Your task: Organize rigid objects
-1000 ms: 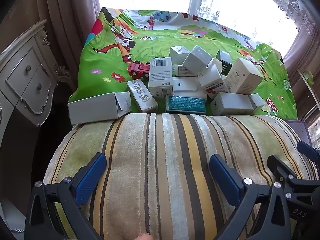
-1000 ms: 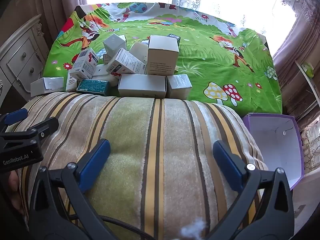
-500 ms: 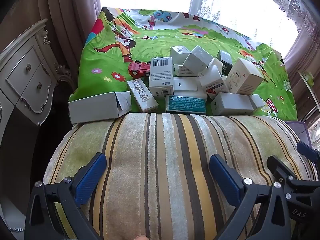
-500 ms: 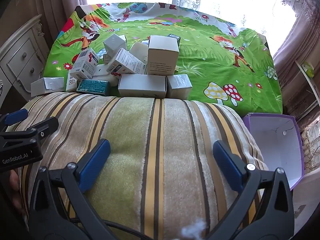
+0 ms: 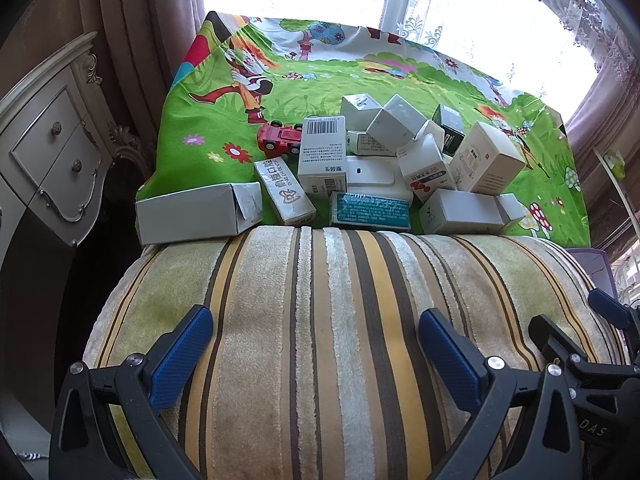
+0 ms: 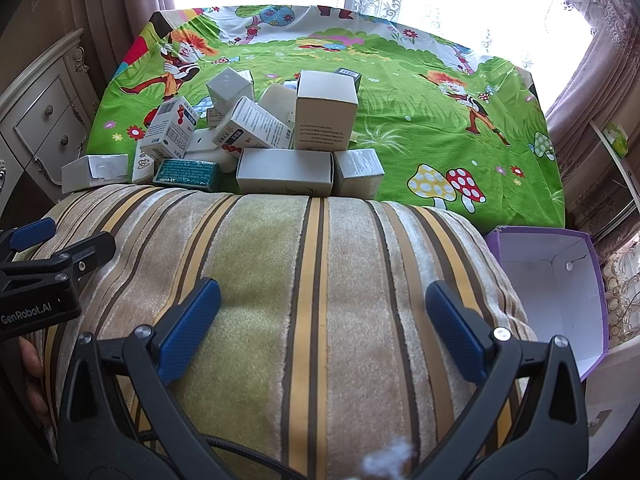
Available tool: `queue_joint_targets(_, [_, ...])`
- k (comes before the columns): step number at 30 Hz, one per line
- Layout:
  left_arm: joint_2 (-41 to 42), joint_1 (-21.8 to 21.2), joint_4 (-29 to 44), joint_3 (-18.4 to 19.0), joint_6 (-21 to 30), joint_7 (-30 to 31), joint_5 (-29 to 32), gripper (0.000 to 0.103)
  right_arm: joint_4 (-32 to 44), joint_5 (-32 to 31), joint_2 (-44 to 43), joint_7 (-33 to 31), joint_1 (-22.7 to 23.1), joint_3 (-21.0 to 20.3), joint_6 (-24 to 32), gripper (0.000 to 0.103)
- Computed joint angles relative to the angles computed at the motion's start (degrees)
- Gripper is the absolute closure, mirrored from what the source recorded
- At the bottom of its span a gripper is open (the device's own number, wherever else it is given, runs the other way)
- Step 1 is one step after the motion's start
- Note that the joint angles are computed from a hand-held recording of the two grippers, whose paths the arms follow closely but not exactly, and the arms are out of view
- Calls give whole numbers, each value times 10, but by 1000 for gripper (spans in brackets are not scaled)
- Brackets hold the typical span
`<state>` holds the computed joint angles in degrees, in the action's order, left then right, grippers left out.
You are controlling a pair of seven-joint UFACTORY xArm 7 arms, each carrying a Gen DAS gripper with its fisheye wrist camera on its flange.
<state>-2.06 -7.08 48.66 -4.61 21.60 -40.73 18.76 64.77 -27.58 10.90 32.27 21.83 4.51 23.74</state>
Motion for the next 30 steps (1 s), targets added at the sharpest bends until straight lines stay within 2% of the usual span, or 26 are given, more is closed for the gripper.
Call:
queue_joint_targets(9, [-10, -3, -1, 0, 6, 38, -28, 0, -2, 1, 0, 3, -1, -1, -5, 0])
queue_joint_targets(11, [-17, -2, -7, 4, -7, 58, -57, 5, -5, 4, -2, 0, -3, 0, -8, 0])
queue_joint_targets(14, [-37, -1, -25, 15, -31, 109, -130, 5, -11, 7, -6, 0, -4, 1, -15, 0])
queue_joint_targets(19, [-49, 18, -27, 30, -34, 151, -176, 3, -12, -1, -5, 7, -2, -2, -18, 0])
queue_joint_targets(22, [-35, 32, -7, 37, -24, 176, -193, 0, -14, -5, -6, 11, -1, -3, -22, 0])
queue_joint_targets(25, [-1, 40, 30, 48, -2, 229, -239, 0, -13, -20, -5, 24, 2, -6, -24, 0])
queue_joint_targets(28, [25, 53, 57, 48, 15, 234, -224, 0, -16, -18, -5, 23, -1, -5, -30, 0])
queue_joint_targets(30, [38, 60, 71, 48, 23, 252, -241, 0, -16, -18, -3, 23, -1, -5, -33, 0])
